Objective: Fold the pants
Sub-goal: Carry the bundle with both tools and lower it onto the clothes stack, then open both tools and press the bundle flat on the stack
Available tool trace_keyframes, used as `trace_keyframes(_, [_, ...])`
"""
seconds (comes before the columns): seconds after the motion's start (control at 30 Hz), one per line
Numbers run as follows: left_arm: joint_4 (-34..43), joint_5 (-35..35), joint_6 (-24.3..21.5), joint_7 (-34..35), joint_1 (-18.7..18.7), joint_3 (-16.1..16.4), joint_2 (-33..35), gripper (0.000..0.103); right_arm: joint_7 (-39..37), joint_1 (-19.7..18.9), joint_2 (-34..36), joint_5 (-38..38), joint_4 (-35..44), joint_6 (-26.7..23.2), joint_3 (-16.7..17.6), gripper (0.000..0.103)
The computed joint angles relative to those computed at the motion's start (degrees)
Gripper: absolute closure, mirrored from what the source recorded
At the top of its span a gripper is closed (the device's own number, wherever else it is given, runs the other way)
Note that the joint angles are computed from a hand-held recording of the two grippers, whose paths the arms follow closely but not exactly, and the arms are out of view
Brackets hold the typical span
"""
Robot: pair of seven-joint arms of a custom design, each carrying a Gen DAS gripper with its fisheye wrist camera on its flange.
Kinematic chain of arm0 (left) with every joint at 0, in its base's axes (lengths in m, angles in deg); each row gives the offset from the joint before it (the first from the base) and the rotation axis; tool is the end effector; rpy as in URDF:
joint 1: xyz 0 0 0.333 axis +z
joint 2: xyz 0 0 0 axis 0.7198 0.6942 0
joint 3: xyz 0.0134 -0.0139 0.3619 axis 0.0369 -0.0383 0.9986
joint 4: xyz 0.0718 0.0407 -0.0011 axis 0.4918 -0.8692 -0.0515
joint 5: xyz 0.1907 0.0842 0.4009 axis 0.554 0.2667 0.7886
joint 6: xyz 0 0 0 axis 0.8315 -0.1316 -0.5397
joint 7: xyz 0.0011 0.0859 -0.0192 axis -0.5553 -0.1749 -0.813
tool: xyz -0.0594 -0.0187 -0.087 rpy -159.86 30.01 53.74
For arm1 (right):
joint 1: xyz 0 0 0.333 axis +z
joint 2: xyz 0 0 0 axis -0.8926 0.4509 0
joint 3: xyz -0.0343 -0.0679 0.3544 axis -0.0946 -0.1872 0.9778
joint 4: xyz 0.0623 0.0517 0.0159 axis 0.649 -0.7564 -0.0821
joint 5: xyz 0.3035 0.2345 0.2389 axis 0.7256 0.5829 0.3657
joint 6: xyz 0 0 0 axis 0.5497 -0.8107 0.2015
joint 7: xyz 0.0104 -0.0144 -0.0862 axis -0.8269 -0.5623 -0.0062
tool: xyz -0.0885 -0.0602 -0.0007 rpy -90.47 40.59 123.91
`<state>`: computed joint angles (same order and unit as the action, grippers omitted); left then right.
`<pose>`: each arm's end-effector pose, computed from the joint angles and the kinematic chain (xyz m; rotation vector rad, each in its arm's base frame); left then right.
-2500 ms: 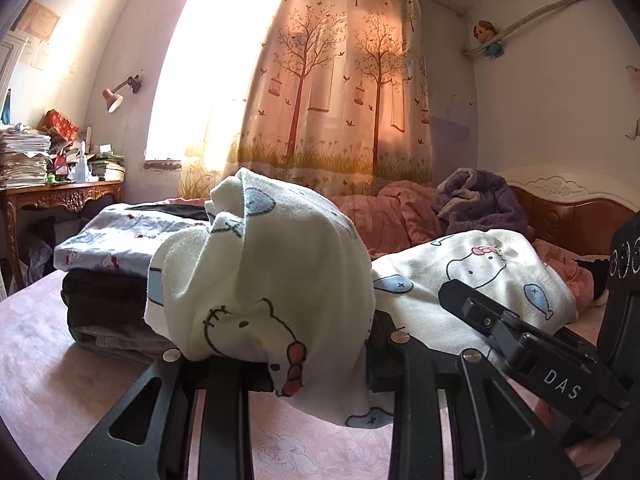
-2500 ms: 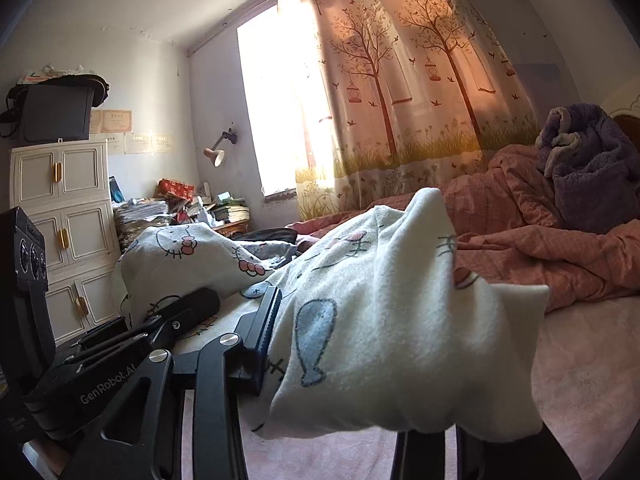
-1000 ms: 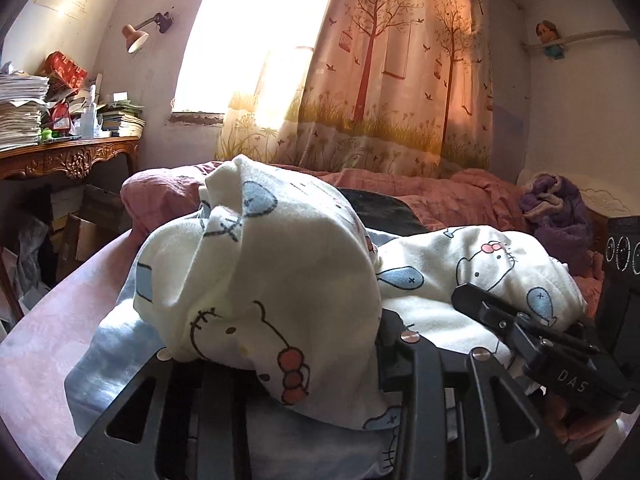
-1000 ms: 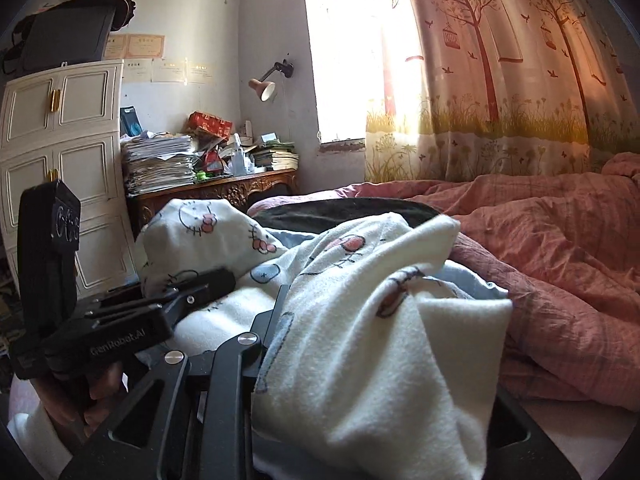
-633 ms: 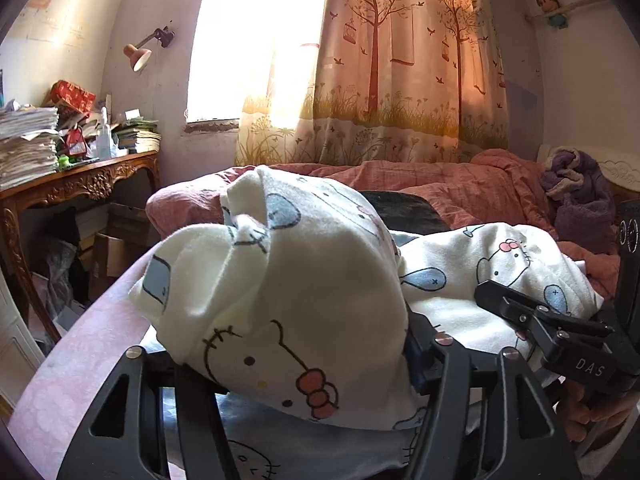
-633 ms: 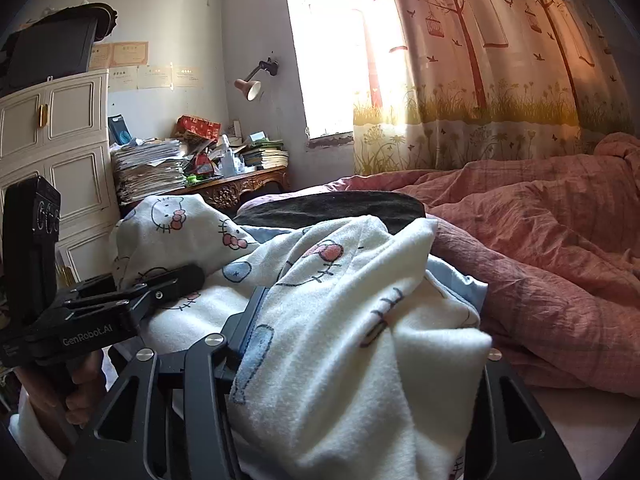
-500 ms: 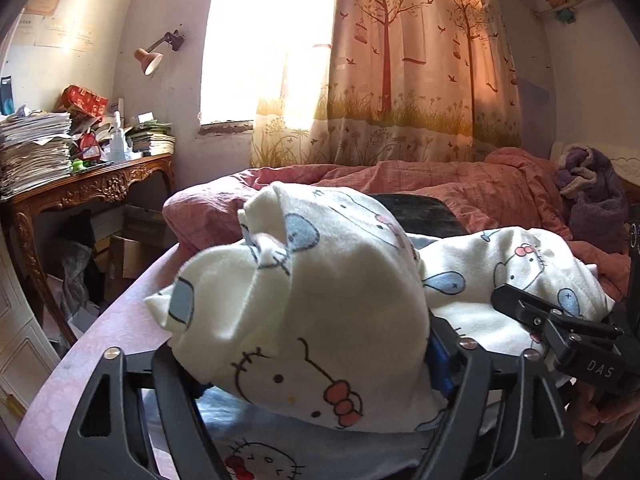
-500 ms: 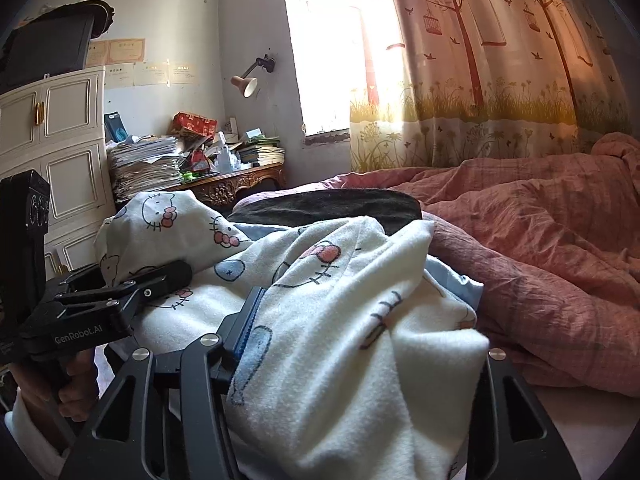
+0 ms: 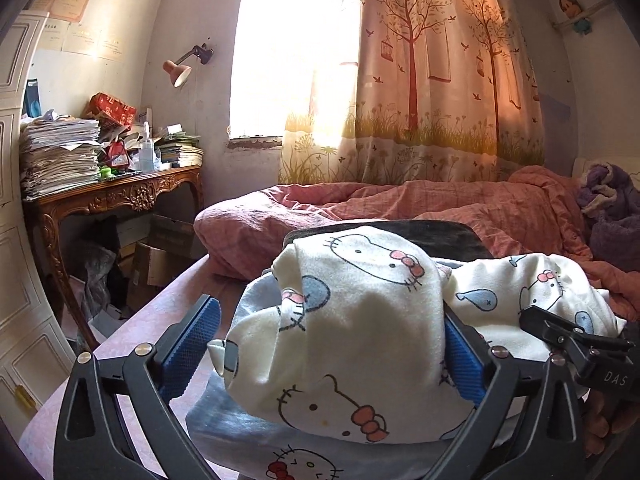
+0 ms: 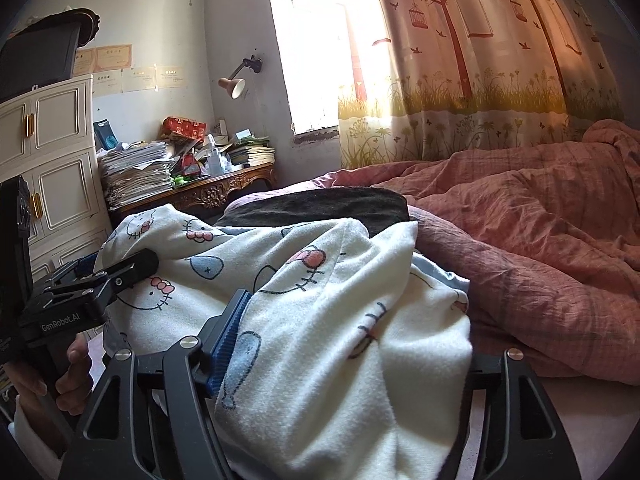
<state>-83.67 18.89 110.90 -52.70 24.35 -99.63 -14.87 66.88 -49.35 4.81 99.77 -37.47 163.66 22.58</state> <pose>0.4275 -0.3828 0.5778 -1.6419 1.0431 -0.8013 0.5964 0.1381 0.5834 -1.7618 0.7958 -0.2765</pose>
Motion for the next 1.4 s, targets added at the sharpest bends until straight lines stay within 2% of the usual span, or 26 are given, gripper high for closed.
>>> trace_keyframes(0.03, [-0.3,0.3,0.4,-0.8,0.0,0.1,-0.4,0.001,0.4,-0.1,-0.1,0.1,0.0,-0.5,-0.1,0.03])
trace_keyframes(0.1, [-0.7,0.3,0.3,-1.6,0.1,0.0,-0.9,0.001,1.2,-0.3,-0.2,0.5,0.1,-1.7,-0.5,0.019])
trace_keyframes(0.13, [-0.9,0.1,0.6,-1.6,0.2,0.0,-1.2,0.001,1.4,-0.4,-0.4,0.5,0.1,-2.0,-0.5,0.017])
trace_keyframes(0.4, [-0.1,1.7,-3.1,-1.1,-0.2,-1.1,-0.3,0.001,1.5,-0.5,-0.7,1.1,0.3,1.2,-0.5,0.017])
trace_keyframes(0.5, [-0.1,2.4,-5.0,-1.6,-0.6,-1.3,-0.3,0.001,-1.2,-0.2,-0.9,4.1,0.2,5.8,-0.1,0.01])
trace_keyframes(0.57, [-0.4,2.5,-5.4,-2.3,-0.7,-1.2,-0.6,0.001,-2.7,-0.2,-1.0,5.5,0.3,7.3,-0.2,0.01])
trace_keyframes(0.7, [-1.6,2.0,-6.0,-5.7,-0.6,-1.0,-2.1,0.0,-2.9,-0.4,-1.2,5.9,0.7,8.2,-0.5,0.01])
trace_keyframes(0.8, [-3.0,1.8,-4.3,-7.7,-0.1,-0.8,-3.8,0.001,-2.8,-0.6,-1.7,6.9,0.7,7.9,-0.8,0.01])
trace_keyframes(0.9, [-3.1,3.4,-7.6,-9.1,0.4,-2.4,-3.9,0.001,-5.9,-0.6,-2.9,11.5,0.1,8.2,-1.2,0.01])
trace_keyframes(0.93, [-3.5,4.7,-7.9,-9.9,0.4,-2.8,-4.3,0.006,-7.3,-0.6,-3.5,12.7,-0.2,7.9,-1.3,0.014])
trace_keyframes(1.0, [-4.9,7.1,-3.4,-11.3,0.1,-2.0,-6.0,0.041,-7.4,-0.8,-4.4,11.6,-0.7,5.3,-1.6,0.055])
trace_keyframes(1.03, [-5.1,8.0,-1.2,-12.0,0.3,-1.7,-6.4,0.049,-6.4,-0.8,-4.7,10.5,-1.0,3.5,-1.9,0.064])
trace_keyframes(1.07, [-5.1,8.6,0.3,-12.4,0.5,-1.6,-6.5,0.064,-5.2,-0.8,-5.0,9.6,-1.2,1.3,-2.3,0.077])
trace_keyframes(1.1, [-4.8,8.5,1.7,-11.8,0.7,-1.5,-6.2,0.074,-4.3,-0.9,-5.0,9.1,-1.3,-0.9,-2.7,0.081])
trace_keyframes(1.17, [-3.9,7.6,4.3,-9.8,1.2,-1.0,-5.1,0.077,-4.1,-0.7,-5.4,8.4,-2.0,-2.8,-2.6,0.081])
trace_keyframes(1.2, [-3.4,6.9,4.9,-8.9,1.4,-0.9,-4.3,0.079,-5.4,-0.5,-5.6,8.5,-2.4,-1.5,-2.0,0.082])
trace_keyframes(1.3, [-2.2,4.3,7.2,-8.4,2.0,0.2,-1.6,0.079,-9.9,0.6,-5.4,10.4,-3.1,6.0,0.0,0.082])
trace_keyframes(1.4, [-2.7,3.0,8.1,-10.7,2.4,1.0,-0.4,0.077,-10.6,1.6,-2.4,12.9,-1.9,14.1,1.4,0.082])
